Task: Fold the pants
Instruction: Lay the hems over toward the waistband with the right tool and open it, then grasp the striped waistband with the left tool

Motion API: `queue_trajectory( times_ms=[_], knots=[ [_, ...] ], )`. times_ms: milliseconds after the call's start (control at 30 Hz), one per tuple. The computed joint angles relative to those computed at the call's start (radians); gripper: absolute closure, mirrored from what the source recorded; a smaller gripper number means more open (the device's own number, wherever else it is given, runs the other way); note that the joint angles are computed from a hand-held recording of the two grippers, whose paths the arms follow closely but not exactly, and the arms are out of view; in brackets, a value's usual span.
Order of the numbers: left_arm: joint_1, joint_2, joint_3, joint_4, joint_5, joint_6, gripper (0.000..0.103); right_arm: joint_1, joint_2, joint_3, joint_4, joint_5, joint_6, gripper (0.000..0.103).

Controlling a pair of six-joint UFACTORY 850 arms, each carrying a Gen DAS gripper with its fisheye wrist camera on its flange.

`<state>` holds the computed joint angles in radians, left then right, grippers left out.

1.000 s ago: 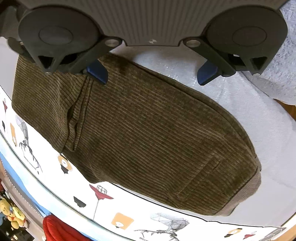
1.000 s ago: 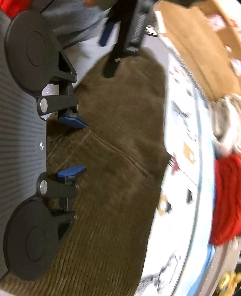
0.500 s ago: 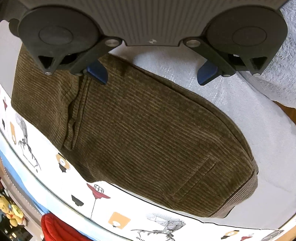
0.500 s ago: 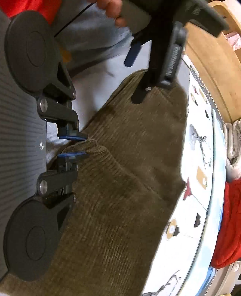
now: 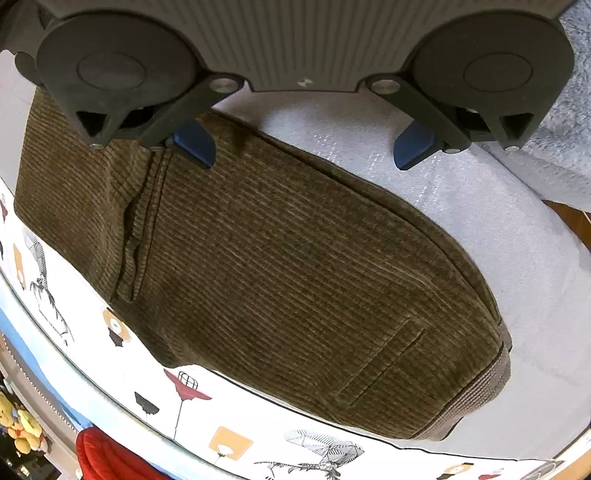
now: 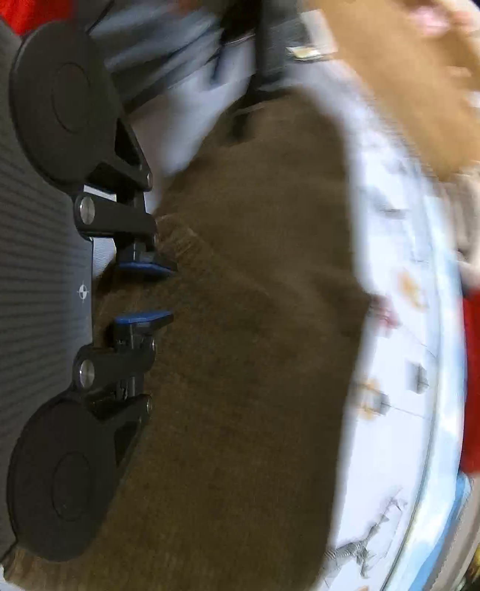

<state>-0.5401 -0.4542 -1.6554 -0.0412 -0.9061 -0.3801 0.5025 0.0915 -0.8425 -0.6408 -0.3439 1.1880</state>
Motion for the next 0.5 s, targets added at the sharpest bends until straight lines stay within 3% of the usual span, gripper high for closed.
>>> queue_trajectory(
  times_ms=[100,200,267,500],
  knots=[
    [0.007,0.001,-0.002,0.003,0.001,-0.004,0.000,0.001,-0.002,-0.019,-0.063,-0.030,0.110,0.080],
    [0.022,0.002,-0.005,-0.002,0.005,-0.023,0.000,-0.023,0.055,-0.029,0.035,-0.039,0.087,0.061],
    [0.031,0.008,-0.003,0.002,0.015,-0.023,0.000,-0.003,0.104,-0.021,-0.076,-0.104,0.216,0.049],
    [0.068,0.026,0.009,0.033,0.065,0.010,0.000,0.057,0.284,0.057,-0.194,-0.367,0.352,0.038]
  ],
)
